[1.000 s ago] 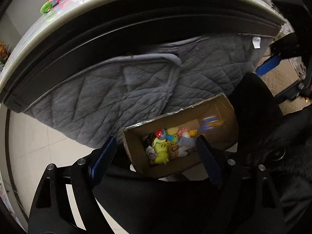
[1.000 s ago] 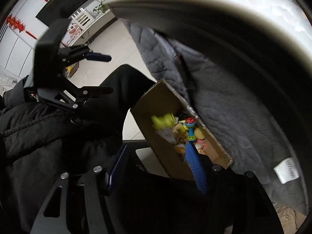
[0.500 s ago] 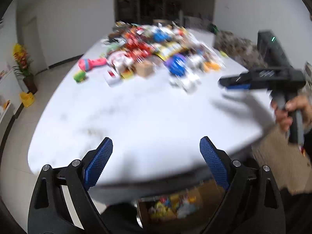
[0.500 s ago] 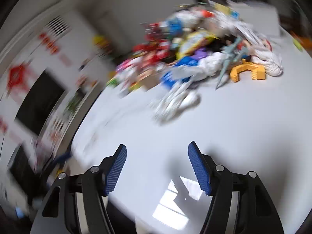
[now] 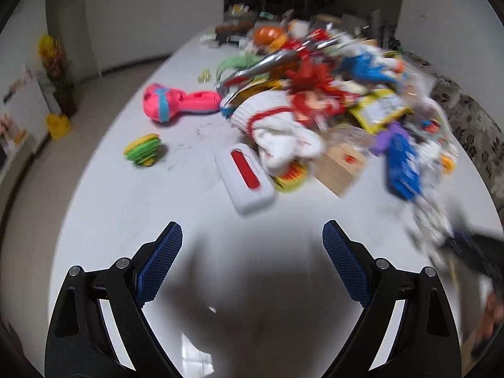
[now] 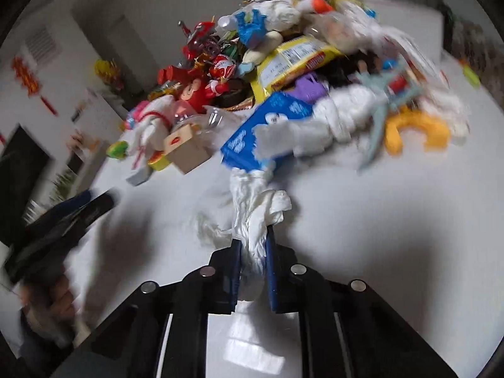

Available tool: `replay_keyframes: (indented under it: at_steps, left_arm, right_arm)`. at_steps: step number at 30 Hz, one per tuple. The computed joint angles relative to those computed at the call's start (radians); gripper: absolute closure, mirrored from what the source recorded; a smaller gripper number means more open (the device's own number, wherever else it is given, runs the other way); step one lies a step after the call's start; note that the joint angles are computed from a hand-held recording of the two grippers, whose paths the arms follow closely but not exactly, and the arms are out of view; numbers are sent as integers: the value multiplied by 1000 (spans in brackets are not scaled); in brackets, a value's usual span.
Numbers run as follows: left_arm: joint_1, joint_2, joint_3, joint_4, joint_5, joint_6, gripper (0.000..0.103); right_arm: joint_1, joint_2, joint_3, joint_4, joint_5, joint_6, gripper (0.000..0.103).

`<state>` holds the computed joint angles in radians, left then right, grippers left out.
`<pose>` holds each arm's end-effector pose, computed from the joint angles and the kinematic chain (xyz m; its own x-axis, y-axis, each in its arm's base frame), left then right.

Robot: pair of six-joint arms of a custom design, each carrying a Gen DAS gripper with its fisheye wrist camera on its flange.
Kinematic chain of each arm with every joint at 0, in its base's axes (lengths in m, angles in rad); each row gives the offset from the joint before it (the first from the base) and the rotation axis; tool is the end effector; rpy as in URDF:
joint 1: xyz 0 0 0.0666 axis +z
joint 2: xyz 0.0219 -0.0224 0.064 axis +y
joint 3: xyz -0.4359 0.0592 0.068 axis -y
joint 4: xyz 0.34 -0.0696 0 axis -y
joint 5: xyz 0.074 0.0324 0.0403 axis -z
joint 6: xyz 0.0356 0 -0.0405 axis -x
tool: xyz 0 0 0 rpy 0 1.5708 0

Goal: Collect trash

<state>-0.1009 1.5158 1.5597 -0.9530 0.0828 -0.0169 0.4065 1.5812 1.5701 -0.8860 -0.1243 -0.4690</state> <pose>0.4699 -0.0509 0.4980 -0.7823 0.0961 -0.6155 0.1642 0.9849 -0.0549 0.4599 0.2024 0.4764 -0.8498 0.1225 -0.5127 -0.0889 0.9254 0.3684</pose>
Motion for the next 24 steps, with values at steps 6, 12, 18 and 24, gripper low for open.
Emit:
replay_keyframes:
  at_steps: [6,12,18,24]
  left_arm:
    - [-6,125,109,-37,-78,16,42]
    - [1,84,63,-1,-25,2,68]
    - [34,-166,-171,100,134,-26,103]
    - [-10,-317,-302,147,50,-31,103]
  right_arm:
    - [48,-123,-144,64,34,-102,89]
    - [114,-214,-242,140,95,-123,90]
    - [137,-325,-315,157,70,-72,90]
    - [153,-401,-404,162,13,-7,89]
